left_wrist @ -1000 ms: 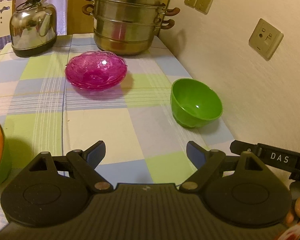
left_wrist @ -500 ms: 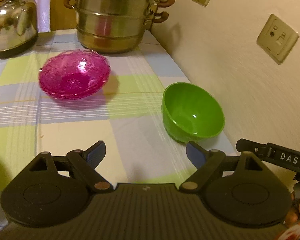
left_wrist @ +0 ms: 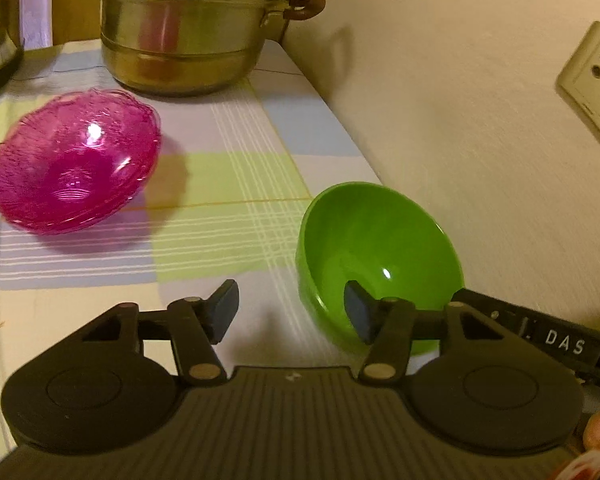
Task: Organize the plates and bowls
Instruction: 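Close both grippers on the green bowl rim and lift it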
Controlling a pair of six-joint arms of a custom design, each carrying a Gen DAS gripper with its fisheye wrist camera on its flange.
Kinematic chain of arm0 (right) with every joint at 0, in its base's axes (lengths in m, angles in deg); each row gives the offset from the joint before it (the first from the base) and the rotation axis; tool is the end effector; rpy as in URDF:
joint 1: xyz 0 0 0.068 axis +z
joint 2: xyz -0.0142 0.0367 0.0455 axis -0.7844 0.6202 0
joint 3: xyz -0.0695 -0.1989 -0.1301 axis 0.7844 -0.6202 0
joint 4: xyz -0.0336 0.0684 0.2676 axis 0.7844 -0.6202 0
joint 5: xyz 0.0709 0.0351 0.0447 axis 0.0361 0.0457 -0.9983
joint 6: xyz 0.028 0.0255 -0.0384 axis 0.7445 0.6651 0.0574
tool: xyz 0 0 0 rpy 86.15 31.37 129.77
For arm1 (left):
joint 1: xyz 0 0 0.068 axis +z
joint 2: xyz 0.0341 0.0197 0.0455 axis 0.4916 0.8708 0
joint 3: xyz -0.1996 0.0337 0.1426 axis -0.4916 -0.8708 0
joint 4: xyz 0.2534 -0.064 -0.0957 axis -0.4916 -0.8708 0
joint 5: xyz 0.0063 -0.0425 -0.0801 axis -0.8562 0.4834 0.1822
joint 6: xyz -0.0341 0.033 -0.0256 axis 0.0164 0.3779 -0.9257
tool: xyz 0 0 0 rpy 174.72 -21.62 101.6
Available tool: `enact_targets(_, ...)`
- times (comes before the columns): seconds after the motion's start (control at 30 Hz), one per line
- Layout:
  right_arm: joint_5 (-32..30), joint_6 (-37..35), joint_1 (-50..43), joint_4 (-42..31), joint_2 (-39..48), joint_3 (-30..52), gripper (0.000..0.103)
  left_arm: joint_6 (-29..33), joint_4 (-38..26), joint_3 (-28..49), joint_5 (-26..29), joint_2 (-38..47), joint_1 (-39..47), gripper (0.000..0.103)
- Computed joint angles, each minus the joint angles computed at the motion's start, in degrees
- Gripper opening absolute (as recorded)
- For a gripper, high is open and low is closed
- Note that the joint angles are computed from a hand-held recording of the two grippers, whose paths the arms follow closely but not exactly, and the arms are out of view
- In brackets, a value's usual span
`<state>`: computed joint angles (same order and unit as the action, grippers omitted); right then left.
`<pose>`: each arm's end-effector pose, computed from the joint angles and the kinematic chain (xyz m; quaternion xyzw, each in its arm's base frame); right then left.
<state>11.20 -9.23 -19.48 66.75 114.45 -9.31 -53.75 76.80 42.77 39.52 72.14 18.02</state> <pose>0.2198 0.1232 0.0862 0.1911 0.9162 0.0668 0.3459 0.3257 -0.0781 0.0455 0.1018 0.9304 -0.2077 0.2844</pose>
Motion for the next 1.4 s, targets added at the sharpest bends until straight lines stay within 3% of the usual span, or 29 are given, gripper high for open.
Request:
enact_targets(0.47, -5.26, -5.57, -6.19, 5.03, 12.43, 6.01, 0.033, -0.24, -0.33, 9.09, 0.78, 9.48, -2.09, 0.018)
enact_targets(0.57, -5.58, -5.94, -6.85, 5.06, 13.34, 6.50, 0.025, 0.18, -0.72, 9.97, 0.90, 10.22, -2.23, 0.014)
enact_targets(0.93, -5.28, -5.50, -6.93, 3.78, 14.94, 8.20, 0.010, 1.82, -2.01, 9.52, -0.45, 9.32, -2.51, 0.010)
enact_targets(1.4, -4.91, -0.97, -0.19, 0.22, 9.19, 6.16, 0.009, 3.78, -3.66, -1.82, 0.42, -2.25, 2.95, 0.010)
